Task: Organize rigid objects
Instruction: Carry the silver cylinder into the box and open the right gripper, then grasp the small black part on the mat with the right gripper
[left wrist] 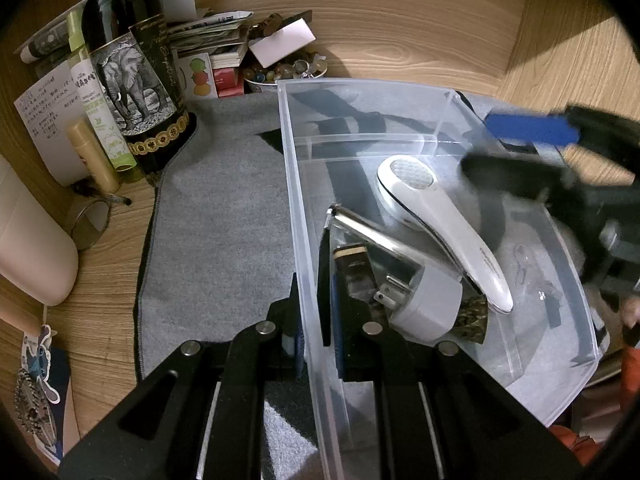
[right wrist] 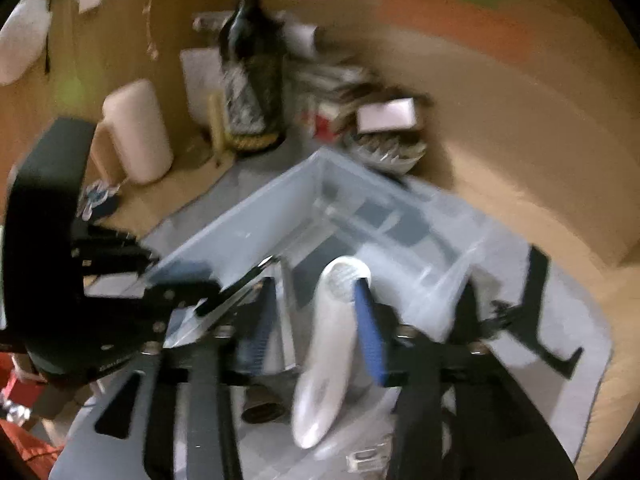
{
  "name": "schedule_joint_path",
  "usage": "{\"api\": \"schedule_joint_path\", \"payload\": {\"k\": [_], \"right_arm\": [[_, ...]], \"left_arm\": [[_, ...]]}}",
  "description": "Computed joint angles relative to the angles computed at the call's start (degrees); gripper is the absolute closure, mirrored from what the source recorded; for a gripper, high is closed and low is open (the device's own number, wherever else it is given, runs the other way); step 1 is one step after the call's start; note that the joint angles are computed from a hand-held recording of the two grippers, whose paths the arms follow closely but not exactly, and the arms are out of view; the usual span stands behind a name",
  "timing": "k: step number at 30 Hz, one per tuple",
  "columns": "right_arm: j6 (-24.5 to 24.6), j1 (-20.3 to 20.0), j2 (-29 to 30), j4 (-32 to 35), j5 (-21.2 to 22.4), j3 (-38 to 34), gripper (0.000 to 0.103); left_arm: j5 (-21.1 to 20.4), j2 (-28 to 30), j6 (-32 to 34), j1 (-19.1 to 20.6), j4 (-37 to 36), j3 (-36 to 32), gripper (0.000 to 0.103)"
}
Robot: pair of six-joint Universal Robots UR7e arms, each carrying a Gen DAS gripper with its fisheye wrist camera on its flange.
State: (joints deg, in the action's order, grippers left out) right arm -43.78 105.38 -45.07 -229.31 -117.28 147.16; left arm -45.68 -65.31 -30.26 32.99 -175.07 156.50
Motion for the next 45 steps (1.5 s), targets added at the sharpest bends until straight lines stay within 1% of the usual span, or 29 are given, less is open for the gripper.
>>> {"api": "schedule_joint_path", "payload": {"k": [3,5,8,14,20,23,27,28,30,31,33,35,37,45], "right_arm": [[0.60,-0.15,-1.76,-2.17,-0.16,0.04,0.052],[1.05,-0.90,-3.07,-4.14,0.09,0.01,0.044],[1.87,-2.63,-5.23,-6.45,0.24,-0.19,0.041],[5.47,-8.08,-9.47,-4.65,0.12,-1.99,0.040],[7.44,-13.79,-7.92,-1.14,-1.85,-5.44,0.040],[7.36,-15.69,-5.73,-0.25,-2.99,-7.07,0.040],[8.14,-17.74,-3.86,2.87,-4.19,-8.87,0.040],[8.36,-18.33,-3.80,3.67,-3.97,-9.11,0.042],[9.08,-19.11,-3.94,5.94,-3.77,-9.60,0.049],[9.52,-19.59,-4.31,7.48,-3.25,-9.72,0.056],[9.51,-20.01,-4.26,6.87,-2.33,-9.62,0.059],[9.88,-20.20,-5.11,7.98,-1.55,-9.31,0.076],[10.02,-20.49,-5.97,8.56,-0.54,-8.61,0.088],[8.88,-20.08,-8.06,5.83,1.80,-5.59,0.088]], "left_arm": [[0.08,0.06,-0.05,-0.05,-0.02,0.01,0.092],[0.08,0.09,0.04,0.04,-0.09,0.01,0.092],[0.10,0.02,0.03,0.00,0.02,0.01,0.092],[0.09,0.07,0.04,0.02,-0.08,0.02,0.092],[0.11,0.08,-0.07,-0.03,-0.02,0.01,0.092],[0.18,0.05,-0.02,-0.05,0.17,-0.01,0.092],[0.09,-0.13,-0.01,-0.01,0.62,0.02,0.092],[0.04,-0.15,-0.01,0.02,0.67,0.05,0.092],[0.00,-0.11,-0.10,0.03,0.75,0.07,0.092],[-0.02,-0.10,-0.09,0.08,0.78,0.06,0.092],[-0.02,-0.05,-0.08,0.10,0.69,0.06,0.092],[-0.03,0.04,-0.11,0.13,0.56,0.08,0.092],[-0.12,0.06,-0.10,0.23,0.34,0.13,0.092],[-0.15,-0.08,-0.16,0.23,0.28,0.21,0.092]]}}
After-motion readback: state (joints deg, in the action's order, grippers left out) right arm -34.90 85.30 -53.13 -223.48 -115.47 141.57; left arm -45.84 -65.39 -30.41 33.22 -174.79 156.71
